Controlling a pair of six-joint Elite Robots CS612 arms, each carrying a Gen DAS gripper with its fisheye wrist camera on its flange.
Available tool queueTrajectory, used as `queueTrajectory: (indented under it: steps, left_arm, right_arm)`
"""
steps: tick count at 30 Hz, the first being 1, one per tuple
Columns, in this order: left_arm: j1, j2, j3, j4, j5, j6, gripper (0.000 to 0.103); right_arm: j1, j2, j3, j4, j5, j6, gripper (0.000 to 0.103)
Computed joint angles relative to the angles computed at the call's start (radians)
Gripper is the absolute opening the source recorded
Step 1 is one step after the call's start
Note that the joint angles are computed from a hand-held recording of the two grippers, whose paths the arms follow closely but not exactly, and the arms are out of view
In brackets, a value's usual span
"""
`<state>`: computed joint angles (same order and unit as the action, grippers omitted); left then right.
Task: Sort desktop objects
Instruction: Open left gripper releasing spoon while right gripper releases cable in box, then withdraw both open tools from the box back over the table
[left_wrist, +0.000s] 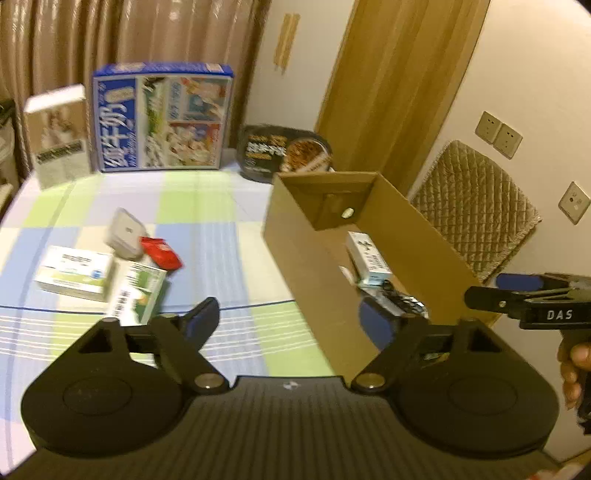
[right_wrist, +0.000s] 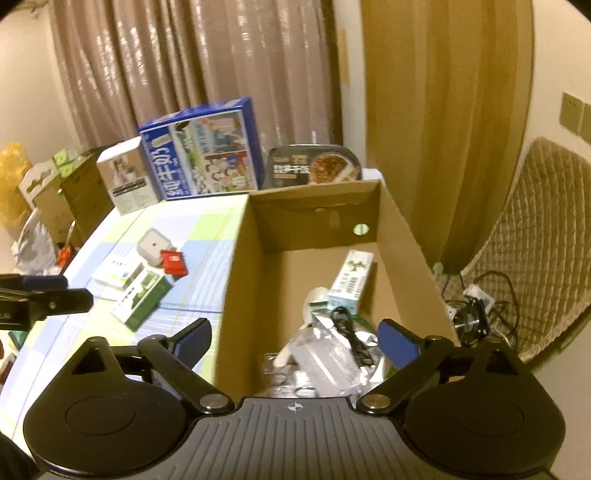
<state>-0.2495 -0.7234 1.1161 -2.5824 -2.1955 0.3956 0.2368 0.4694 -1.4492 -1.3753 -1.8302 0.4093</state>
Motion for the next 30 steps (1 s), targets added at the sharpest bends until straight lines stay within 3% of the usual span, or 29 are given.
queueTrajectory:
  steps: [7, 11, 16, 24, 30]
  left_arm:
    - [0.048, -0.007, 0.010, -0.054, -0.012, 0.072, 0.101]
    - [0.076, -0.003, 0.012, -0.120, 0.042, 0.096, 0.101]
    - [0.107, 0.013, -0.013, -0.134, 0.110, 0.088, 0.101]
    - [0.141, 0.037, -0.060, -0.090, 0.140, 0.145, 0.101]
    - [0.154, 0.070, -0.123, 0.007, 0.137, 0.158, 0.101]
  right_arm:
    - [0.029, -0.033, 0.068, -0.043, 0.007, -0.055, 0.101]
    - [0.045, -0.051, 0.117, -0.078, 0.021, -0.081, 0.101]
    - [0.063, -0.075, 0.184, -0.123, 0.051, -0.115, 0.101]
    - [0.083, -0.107, 0.269, -0.156, 0.078, -0.135, 0.101]
    - [0.091, -0.132, 0.353, -0.161, 0.111, -0.129, 0.101]
